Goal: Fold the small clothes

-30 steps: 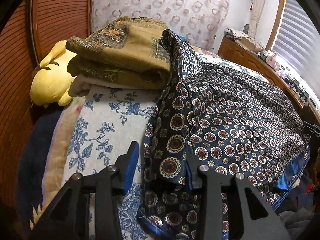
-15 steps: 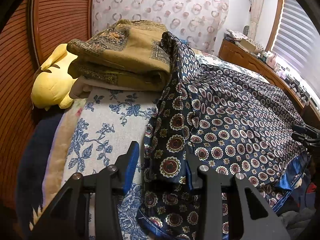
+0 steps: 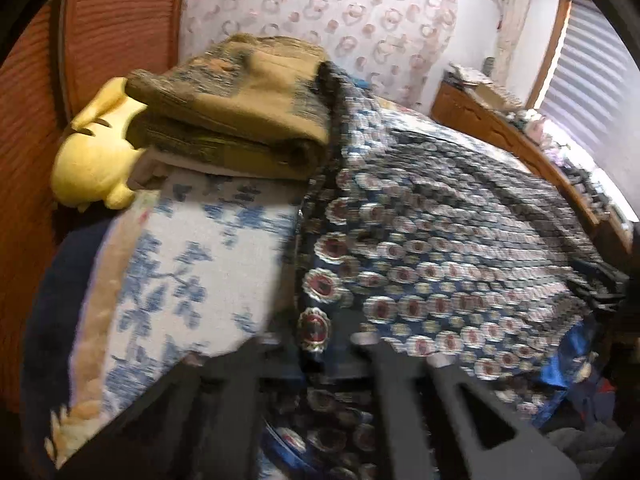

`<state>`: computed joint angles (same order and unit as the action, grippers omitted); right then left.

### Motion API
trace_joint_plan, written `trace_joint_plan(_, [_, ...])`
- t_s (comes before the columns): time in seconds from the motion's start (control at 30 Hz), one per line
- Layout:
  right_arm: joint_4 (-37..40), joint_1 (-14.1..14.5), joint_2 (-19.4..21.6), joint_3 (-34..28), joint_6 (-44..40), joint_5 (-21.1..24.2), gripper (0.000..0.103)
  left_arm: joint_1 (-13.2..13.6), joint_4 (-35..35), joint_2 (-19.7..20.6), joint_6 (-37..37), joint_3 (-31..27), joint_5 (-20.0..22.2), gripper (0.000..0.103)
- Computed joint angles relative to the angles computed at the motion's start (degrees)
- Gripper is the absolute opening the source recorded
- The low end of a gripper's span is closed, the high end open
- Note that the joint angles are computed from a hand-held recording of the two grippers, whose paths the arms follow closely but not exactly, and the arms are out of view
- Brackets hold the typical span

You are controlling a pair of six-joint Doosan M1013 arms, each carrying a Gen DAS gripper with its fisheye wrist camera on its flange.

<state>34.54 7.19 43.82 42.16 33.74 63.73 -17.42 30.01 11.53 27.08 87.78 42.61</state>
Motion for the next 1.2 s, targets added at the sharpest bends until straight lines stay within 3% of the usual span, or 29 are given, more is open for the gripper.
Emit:
trace_joint_plan(0.23, [0.26,-0.06,0.03,-0.01,-0.18,0.17,0.075,-1.96,3.49,-0.39,0.24,-1.67,-4.00,0.000])
trace_joint_plan(0.4, [0.65,-0.32,-0.23,0.48,-0.10,0.10,0.075,-2.04,0.33,1.31,7.02,-5.86,-6.19,0.000])
trace_joint_plan(0.67, [5.06,-3.15,-0.72,0.28,1.75,1.21,0.074,-2.74,-8.04,6.99,22.36,-16.29,-6.40,0.000])
trace_joint_plan(0.93, [6.92,-6.39,-1.25,0.83,3.44,-0.42,0.074,-3.92,-18.07,13.63,37.43,-28.34,-2.55,0.000])
trace_joint_plan(1.2, [8.44,-8.73,-1.28,0.97,4.56,-1.05,0.073,-4.99,-27.51,22.74,49.04,-43.41,5.63,0.000])
